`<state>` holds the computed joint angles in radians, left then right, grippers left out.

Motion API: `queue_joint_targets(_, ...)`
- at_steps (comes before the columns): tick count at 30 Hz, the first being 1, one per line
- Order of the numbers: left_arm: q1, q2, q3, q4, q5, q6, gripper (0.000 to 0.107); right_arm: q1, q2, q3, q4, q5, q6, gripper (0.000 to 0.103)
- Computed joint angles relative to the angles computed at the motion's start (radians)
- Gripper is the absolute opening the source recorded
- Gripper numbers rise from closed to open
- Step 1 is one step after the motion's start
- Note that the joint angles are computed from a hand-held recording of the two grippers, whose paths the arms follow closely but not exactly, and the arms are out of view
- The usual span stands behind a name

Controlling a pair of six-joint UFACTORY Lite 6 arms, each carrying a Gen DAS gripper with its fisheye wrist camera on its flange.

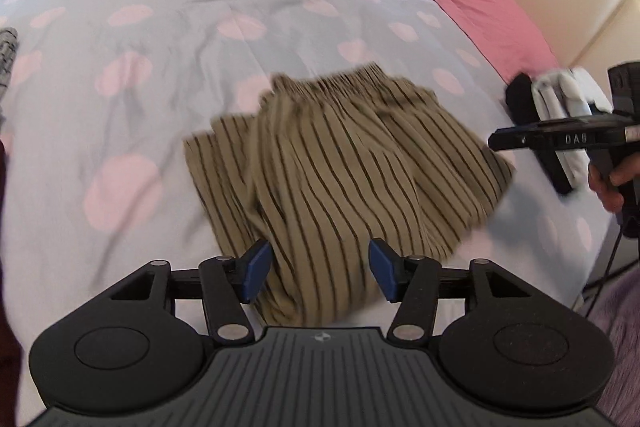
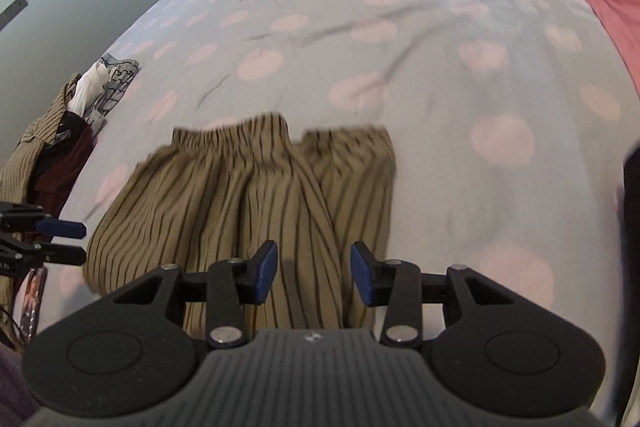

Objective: Fold clothes
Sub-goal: 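Grasp the folded trousers at the middle with both tools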

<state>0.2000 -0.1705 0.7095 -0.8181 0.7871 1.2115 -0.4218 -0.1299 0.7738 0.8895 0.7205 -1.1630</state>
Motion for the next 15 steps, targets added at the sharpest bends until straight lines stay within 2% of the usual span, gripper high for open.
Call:
queue_joint_targets(4,-0.001,-0.055,-0.095,0.024,-0.037,0.049,0.053,-0.090,-0.034,-0.074,-0.017,0.069,-0.036,0.044)
queue_joint_targets(5,0.003,-0.056,-0.110,0.016,-0.039,0.072,0.048,-0.101,-0.032,-0.083,-0.024,0.079,-0.040,0.040)
queue_joint_targets(6,0.005,-0.057,-0.122,0.009,-0.042,0.092,0.043,-0.112,-0.029,-0.092,-0.032,0.089,-0.045,0.034)
queue_joint_targets(7,-0.002,-0.051,-0.123,0.002,-0.047,0.098,0.034,-0.114,-0.018,-0.090,-0.031,0.096,-0.044,0.017)
queue_joint_targets(8,-0.011,-0.047,-0.125,-0.002,-0.055,0.101,0.028,-0.117,-0.006,-0.086,-0.031,0.102,-0.042,0.008)
queue_joint_targets(11,-0.039,-0.031,-0.112,0.035,-0.098,0.031,0.010,-0.089,-0.015,-0.086,-0.047,0.053,-0.013,0.005)
queue_joint_targets(15,-0.063,0.006,-0.094,0.106,-0.142,-0.054,0.004,-0.049,0.001,-0.099,-0.071,-0.048,0.028,0.004)
